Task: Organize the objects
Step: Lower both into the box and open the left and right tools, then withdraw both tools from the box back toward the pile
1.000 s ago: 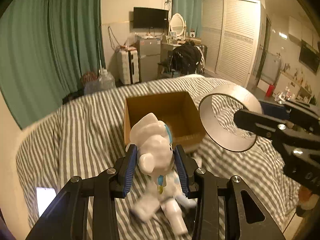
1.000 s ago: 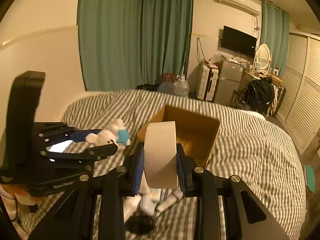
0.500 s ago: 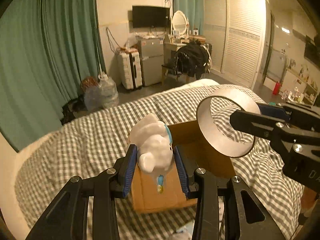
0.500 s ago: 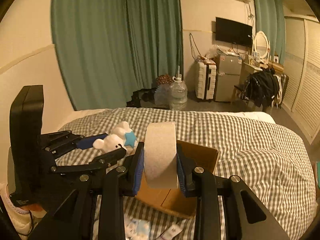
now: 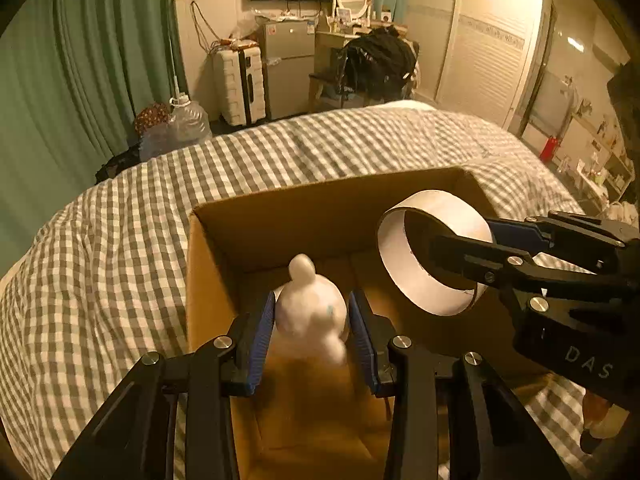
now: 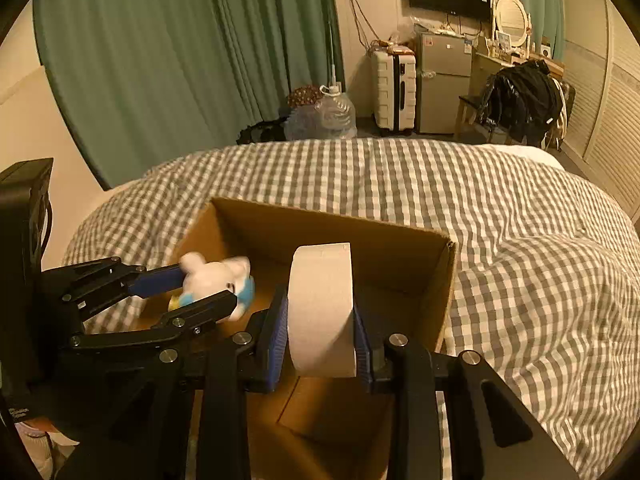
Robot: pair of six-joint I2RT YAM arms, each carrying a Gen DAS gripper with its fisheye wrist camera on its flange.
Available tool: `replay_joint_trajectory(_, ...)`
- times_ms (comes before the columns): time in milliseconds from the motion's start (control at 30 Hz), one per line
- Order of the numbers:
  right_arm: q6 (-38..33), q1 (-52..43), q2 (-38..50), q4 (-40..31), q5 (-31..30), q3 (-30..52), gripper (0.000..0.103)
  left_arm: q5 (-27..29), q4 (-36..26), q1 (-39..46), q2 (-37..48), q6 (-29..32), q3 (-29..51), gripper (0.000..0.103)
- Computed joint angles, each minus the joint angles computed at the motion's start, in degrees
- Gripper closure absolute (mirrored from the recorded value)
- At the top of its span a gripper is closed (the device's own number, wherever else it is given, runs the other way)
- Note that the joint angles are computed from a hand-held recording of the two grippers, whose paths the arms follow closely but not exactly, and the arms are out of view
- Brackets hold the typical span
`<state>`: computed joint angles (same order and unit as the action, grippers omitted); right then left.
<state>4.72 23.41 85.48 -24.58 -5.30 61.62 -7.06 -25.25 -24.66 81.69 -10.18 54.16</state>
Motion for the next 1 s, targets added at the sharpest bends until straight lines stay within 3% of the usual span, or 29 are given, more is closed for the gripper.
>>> replay_joint_trajectory(233, -1.56, -1.70, 3.11, 2.18, -1.65, 0.34, 0.074, -1.19, 3.40, -0.60, 5.28, -1.74, 1.31, 0.063)
replay_joint_trajectory(300, -1.10, -2.20, 2.32, 1.70, -1.80, 0.34, 0.067, -1.20, 2.22, -0.96, 4.44, -2.51, 1.98, 0.060)
replay_joint_trajectory(333, -0.76, -2.45, 1.37, 1.60, -2.33, -0.01, 0.063, -2.39, 0.85, -1.60, 3.29, -2.84, 2.42, 0.052)
replay_joint_trajectory(400, 0.36, -2.92, -1.23, 0.73, -2.84, 0.13, 0.044, -5.01, -1.14, -2.90, 1.69, -3.34, 3.77, 0.035)
replay_joint_trajectory(467, 1.14, -2.63, -4.31, -0.62, -1.42, 0.64, 0.037, -7.79, -3.48, -4.48, -1.90, -4.06, 4.56, 0.019)
replay_joint_trajectory(567, 1.68, -1.70, -9.27, -4.90, 1.76, 3.12, 0.033, -9.82, -10.15, -6.15, -6.01, -5.73, 8.49, 0.017)
replay_joint_trajectory(800, 2.31, 7.75, -21.55, -17.33, 17.06, 12.55, 0.012, -16.49, -27.46, -12.47, -15.31, -11.21, 20.37, 0.010)
replay_joint_trajectory(1000, 7.97, 23.55, -23.26, -34.38, 35.91, 29.39, 0.004, -34.65, -46.72, -28.45, -16.62, -18.51, 37.31, 0.002)
